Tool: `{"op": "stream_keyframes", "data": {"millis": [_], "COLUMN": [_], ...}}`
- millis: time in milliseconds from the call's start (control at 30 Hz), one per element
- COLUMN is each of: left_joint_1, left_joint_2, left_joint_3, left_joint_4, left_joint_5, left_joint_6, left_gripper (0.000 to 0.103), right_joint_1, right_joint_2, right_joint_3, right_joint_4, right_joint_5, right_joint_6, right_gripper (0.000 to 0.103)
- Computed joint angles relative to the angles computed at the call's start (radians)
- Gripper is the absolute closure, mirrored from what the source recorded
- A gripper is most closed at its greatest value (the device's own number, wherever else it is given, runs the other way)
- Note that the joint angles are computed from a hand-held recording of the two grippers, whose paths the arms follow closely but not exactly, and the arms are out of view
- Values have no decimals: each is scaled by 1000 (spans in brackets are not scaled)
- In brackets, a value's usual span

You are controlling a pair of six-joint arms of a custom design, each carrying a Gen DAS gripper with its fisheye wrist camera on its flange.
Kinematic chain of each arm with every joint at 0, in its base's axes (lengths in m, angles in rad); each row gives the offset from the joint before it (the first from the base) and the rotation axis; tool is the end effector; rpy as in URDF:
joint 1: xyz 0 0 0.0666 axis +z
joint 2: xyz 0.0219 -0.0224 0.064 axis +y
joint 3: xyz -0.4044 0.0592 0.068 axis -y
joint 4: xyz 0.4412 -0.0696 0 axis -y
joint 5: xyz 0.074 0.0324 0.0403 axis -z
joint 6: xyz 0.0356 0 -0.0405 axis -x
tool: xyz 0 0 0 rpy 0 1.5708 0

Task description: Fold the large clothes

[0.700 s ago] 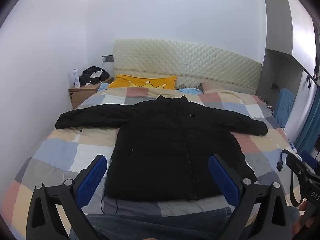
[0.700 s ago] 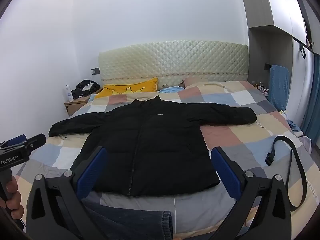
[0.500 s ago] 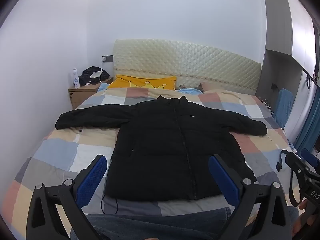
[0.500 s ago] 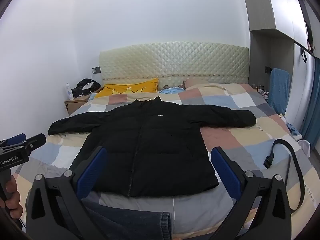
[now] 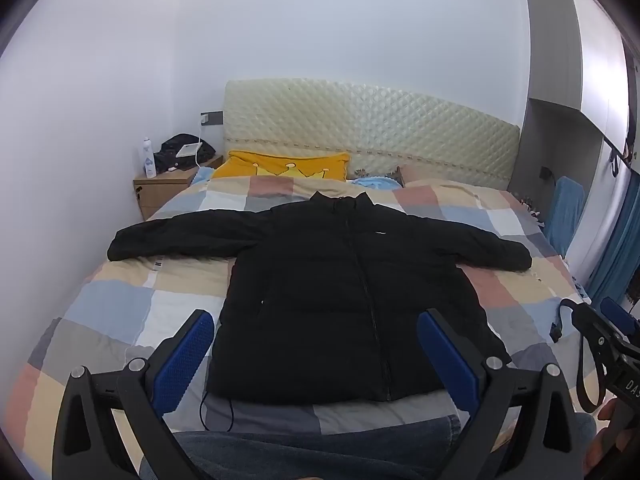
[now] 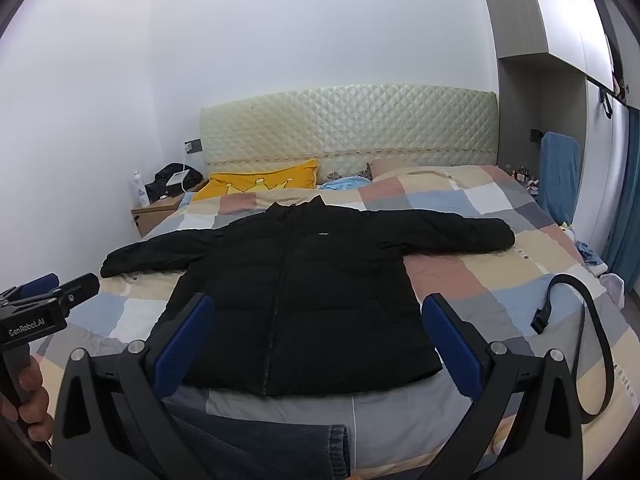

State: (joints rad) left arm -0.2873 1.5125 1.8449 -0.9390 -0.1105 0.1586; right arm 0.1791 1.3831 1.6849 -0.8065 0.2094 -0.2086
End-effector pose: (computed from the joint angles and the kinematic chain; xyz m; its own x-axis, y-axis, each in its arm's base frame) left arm 0.5505 -0.1590 0.6197 -0.5706 0.0049 -0.8212 0.1060 0.9921 -0.0677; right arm 0.5226 0.0867 0.6189 -0.4645 0.1218 -0.8772 0.1032 0.9912 0.0829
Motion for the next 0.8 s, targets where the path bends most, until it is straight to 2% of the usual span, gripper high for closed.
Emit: {"op": "stream_keyframes", "data": {"millis": [800], "left_joint_1": [3], "left_joint_2": [8], "left_joint_3": [-4], "left_joint_4": [15], "left_joint_5": [13], "left_joint_6": [-2], "left_gripper": [0], "right_joint_1": [-15], "right_joint_2": [8], "right_joint_3": [9], "right_joint_4": [-6], "right_joint_5": [-13], "right_joint_6": [-3], "right_gripper": [0]}}
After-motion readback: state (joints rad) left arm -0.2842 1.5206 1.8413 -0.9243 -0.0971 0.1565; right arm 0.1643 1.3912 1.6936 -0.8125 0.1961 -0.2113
